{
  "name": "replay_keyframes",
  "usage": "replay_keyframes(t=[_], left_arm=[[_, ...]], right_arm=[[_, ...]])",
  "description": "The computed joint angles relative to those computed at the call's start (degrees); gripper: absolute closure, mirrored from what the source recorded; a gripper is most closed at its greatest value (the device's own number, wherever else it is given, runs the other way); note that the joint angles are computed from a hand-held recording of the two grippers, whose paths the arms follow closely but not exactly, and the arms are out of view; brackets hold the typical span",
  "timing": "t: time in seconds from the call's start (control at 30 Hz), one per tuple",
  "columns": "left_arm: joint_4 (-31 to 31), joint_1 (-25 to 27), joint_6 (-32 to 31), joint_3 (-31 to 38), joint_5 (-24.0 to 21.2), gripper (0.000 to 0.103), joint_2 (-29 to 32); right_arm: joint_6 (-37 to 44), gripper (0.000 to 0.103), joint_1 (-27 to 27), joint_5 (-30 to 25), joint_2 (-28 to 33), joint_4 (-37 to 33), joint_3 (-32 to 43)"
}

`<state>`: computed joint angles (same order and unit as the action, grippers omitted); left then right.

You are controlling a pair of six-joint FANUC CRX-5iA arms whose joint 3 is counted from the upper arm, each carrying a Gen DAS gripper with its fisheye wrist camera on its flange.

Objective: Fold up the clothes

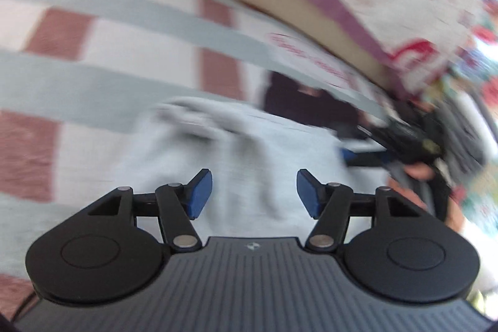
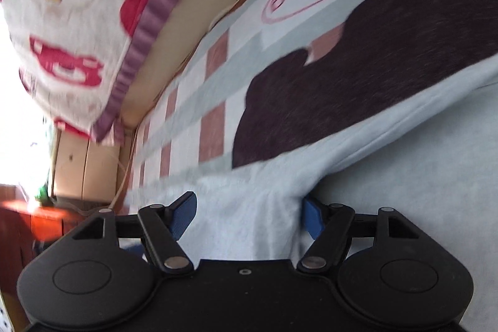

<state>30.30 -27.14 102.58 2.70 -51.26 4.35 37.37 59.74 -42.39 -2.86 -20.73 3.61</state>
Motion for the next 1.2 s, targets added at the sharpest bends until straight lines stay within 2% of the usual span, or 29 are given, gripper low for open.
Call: replay_keyframes(t=[0.1,0.17,0.2,0.23,0.27,0.3,0.33,0.37,0.5,0.7,0.73,0.8,0.87,0.9,0.93,0.97,1.0,1.03,1.07,1.1,1.13,1.2], left_arm=[[3.51,0.64,0.81,-1.47,3.50,0.041,1.52],[6.48,0.36,0.90,-2.03,6.93,0.040,3.33],[7.16,0.05,1.67,-1.77,8.40,0.040,4.49],[4.84,-0.40,2.55,-0.62,9.25,0.044,5.44],[-0.48,-1.07,4.89,1.84,9.12,0.055,6.47],[-5.88,-1.85,7.28,4.40,8.75,0.084,7.54],[-10.42,-2.65,7.50,6.53,7.97,0.088,8.17],[-11.96,-3.01,6.74,6.72,8.61,0.089,7.86],[-11.13,-3.07,2.57,4.06,13.98,0.089,6.01],[-8.80,-1.72,2.05,4.06,11.88,0.088,7.17],[-8.03,-1.45,1.85,3.79,11.75,0.087,7.10],[-6.79,-0.99,2.23,3.23,11.52,0.086,6.86],[-7.12,-0.57,3.95,3.44,10.46,0.085,6.78],[-6.56,-0.32,4.39,3.05,10.52,0.084,6.60],[-5.13,-0.03,4.03,2.10,11.22,0.084,6.27],[-3.93,0.16,3.61,1.34,11.84,0.084,6.03],[-2.97,0.29,3.28,0.75,12.35,0.084,5.85],[-2.70,0.31,3.14,0.59,12.52,0.084,5.82],[-2.77,0.28,3.06,0.63,12.53,0.084,5.85],[-3.04,0.22,3.10,0.77,12.43,0.084,5.90],[-3.24,0.18,3.12,0.87,12.38,0.084,5.93],[-2.79,0.21,2.91,0.40,12.76,0.084,5.76]], right_arm=[[1.31,0.025,0.41,0.83,1.05,0.37,0.73],[-0.61,0.024,1.03,3.85,1.16,2.37,-0.40],[-2.41,0.024,1.51,5.67,1.14,4.04,-1.24],[-4.57,0.026,2.23,7.08,1.14,6.61,-2.09],[-7.30,0.033,3.61,6.79,1.25,11.71,-2.75],[-9.78,0.041,4.84,6.27,1.41,16.53,-3.35],[-12.03,0.067,5.96,5.55,1.61,21.11,-3.89],[-14.02,0.089,6.99,4.65,1.84,25.42,-4.36],[-18.46,0.093,9.54,5.65,0.24,37.63,-8.54],[-6.57,0.093,12.13,-8.71,5.76,41.96,-0.40],[-5.33,0.090,12.84,-11.73,6.66,42.95,1.18],[-2.81,0.077,14.49,-18.37,8.73,45.32,4.62],[-0.54,0.053,18.11,-29.86,12.19,50.91,9.43],[0.23,0.052,20.34,-34.06,13.53,55.03,10.69],[0.95,0.052,22.34,-35.69,13.87,59.34,10.08],[2.20,0.052,24.14,-34.32,13.07,62.18,8.70],[3.83,0.053,25.31,-29.95,11.15,62.02,7.17],[6.37,0.059,25.89,-24.13,8.94,60.27,5.59],[10.16,0.071,25.96,-18.44,7.27,55.51,5.38],[14.31,0.077,26.02,-15.44,6.89,50.74,6.41],[17.27,0.084,26.36,-15.34,7.70,47.89,8.11],[22.08,0.084,27.05,-15.97,9.59,44.82,10.59]])
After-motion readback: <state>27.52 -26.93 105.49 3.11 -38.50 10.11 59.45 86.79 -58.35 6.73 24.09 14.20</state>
